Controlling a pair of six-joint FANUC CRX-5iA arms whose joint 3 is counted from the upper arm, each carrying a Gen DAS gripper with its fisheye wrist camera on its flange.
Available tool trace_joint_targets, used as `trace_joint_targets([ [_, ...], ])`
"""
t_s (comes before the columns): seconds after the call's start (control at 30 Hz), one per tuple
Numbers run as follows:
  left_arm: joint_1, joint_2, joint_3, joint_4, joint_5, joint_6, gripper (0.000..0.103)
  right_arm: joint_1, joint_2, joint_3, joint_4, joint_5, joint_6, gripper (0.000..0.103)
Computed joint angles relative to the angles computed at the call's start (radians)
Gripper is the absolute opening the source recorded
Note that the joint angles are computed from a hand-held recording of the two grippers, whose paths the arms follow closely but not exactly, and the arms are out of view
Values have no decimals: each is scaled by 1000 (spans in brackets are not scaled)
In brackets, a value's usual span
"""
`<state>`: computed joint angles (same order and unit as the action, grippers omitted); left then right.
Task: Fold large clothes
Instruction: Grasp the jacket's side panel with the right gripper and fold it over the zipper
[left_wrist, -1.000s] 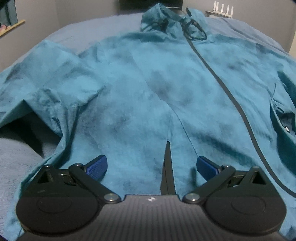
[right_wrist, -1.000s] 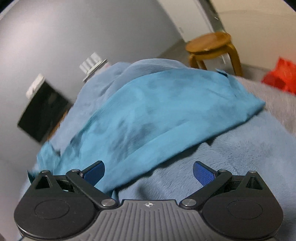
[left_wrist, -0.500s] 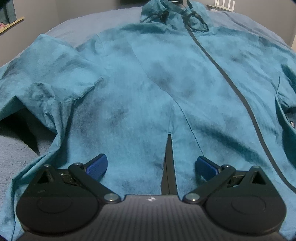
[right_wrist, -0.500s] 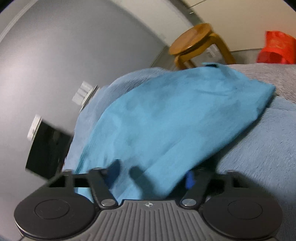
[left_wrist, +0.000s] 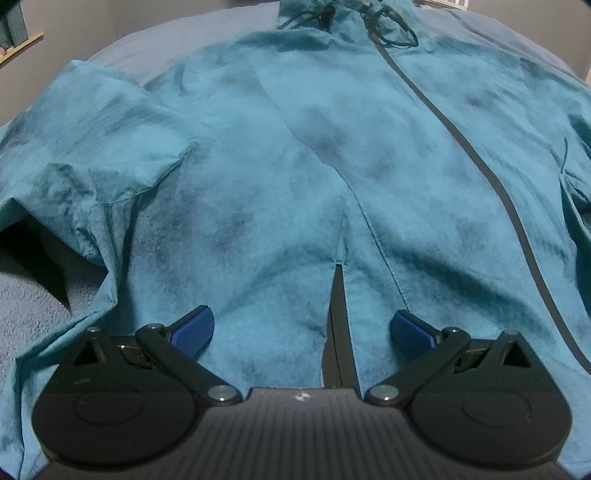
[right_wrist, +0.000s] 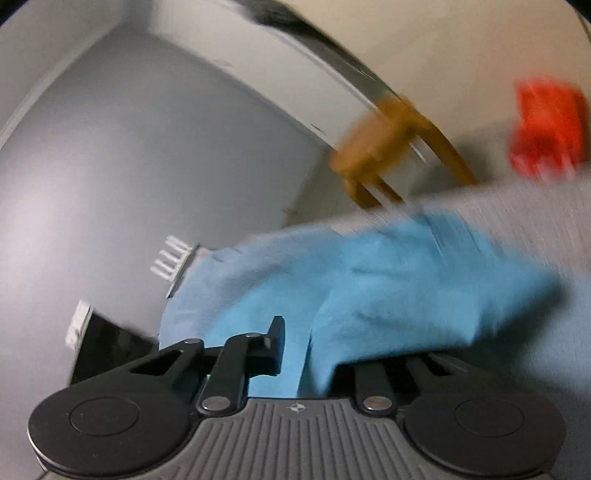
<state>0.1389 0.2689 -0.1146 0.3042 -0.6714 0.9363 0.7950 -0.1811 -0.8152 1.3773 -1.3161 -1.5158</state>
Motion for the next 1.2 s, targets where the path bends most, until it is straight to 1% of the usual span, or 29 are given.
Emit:
trace_joint_targets([
  [0.07,-1,0,-2,2,4,-2,103,-25,20,61,77,-13,148,11],
  [0.17,-1,-1,-2,3,5,-2,103,-72,57,158,222,33,346,10],
  [0.2,-1,-1,-2,3,5,-2,103,-83,80,199,264,52,407,8],
  [0.27,-1,-1,-4,7,6,-5,103,-104,129,281,347,101,517,7],
  [0.33,0,-1,-6,14,8,-11,103,-117,181,367,402,160,605,5],
  [0.47,3,-4,-15,28,12,-24,103,-149,293,527,479,311,693,5],
  [0.63,5,-5,-21,41,14,-33,103,-171,463,731,514,518,795,5],
  [0.67,6,-5,-22,45,15,-36,103,-169,501,774,509,557,821,5],
  [0.8,9,-6,-29,65,20,-53,103,-144,649,921,408,693,965,5],
  [0.87,10,-7,-34,74,23,-62,103,-131,716,974,323,747,1039,5],
  [0.9,10,-7,-36,77,24,-65,103,-101,756,1020,244,746,1102,5],
  [0.97,10,-8,-39,82,28,-70,103,-87,806,1059,126,784,1185,8],
  [1.03,10,-8,-40,84,30,-71,103,-46,860,1134,-67,784,1326,16],
  [1.07,9,-7,-40,83,30,-70,103,-45,869,1141,-132,802,1365,23],
  [1.1,9,-8,-39,82,30,-69,103,-27,885,1156,-181,798,1385,31],
  [1.13,9,-8,-39,82,29,-68,103,0,899,1163,-193,790,1360,38],
  [1.17,9,-8,-39,82,29,-68,103,28,894,1132,-155,794,1283,51],
  [1.2,9,-8,-39,81,29,-68,103,21,866,1071,-108,813,1191,56],
])
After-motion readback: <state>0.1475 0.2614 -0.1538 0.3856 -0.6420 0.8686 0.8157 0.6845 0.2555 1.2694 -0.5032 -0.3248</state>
